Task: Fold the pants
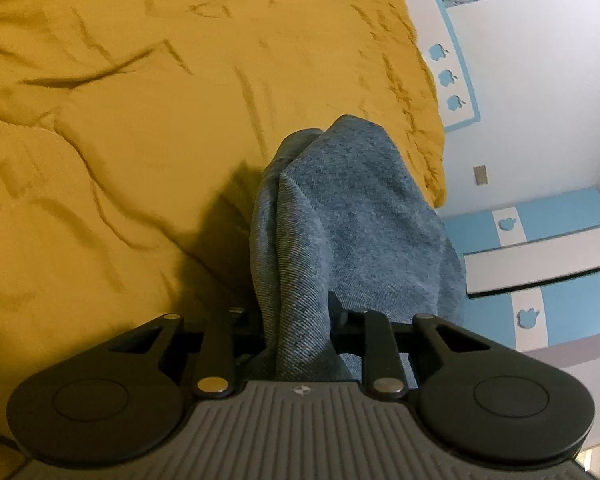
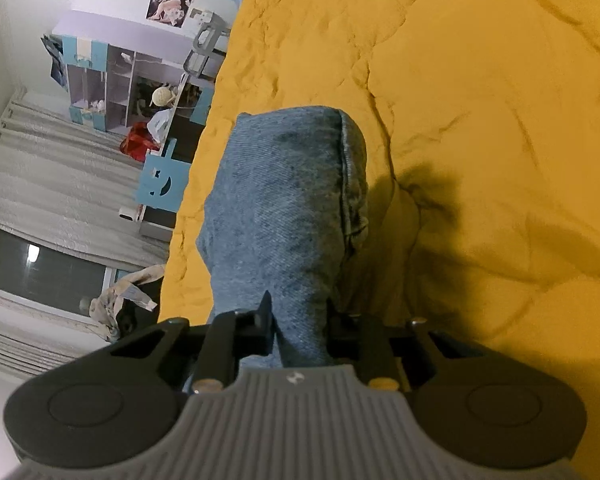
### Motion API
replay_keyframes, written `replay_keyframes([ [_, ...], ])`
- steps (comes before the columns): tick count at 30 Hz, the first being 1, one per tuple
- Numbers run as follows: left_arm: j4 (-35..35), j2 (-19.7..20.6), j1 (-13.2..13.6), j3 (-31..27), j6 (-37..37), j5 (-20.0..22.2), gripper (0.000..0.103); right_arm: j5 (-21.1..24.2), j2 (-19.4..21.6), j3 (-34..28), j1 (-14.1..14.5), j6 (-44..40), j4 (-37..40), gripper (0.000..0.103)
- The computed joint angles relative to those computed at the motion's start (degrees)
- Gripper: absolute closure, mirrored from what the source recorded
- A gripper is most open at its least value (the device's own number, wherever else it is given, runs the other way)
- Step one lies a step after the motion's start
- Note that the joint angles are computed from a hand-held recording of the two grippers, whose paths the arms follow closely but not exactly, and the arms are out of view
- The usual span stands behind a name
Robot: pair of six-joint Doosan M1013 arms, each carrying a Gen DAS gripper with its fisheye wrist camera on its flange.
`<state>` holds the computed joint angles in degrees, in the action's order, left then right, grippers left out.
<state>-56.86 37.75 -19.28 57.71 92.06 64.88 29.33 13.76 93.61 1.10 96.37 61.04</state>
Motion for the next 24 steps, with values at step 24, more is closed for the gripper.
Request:
replay_keyframes([
  [24, 0.87, -7.28, -8.16, 7.3, 4.81, -1.39, 0.076, -0.71, -22.14, 17.43, -5.37, 10.47, -5.61, 0.087],
])
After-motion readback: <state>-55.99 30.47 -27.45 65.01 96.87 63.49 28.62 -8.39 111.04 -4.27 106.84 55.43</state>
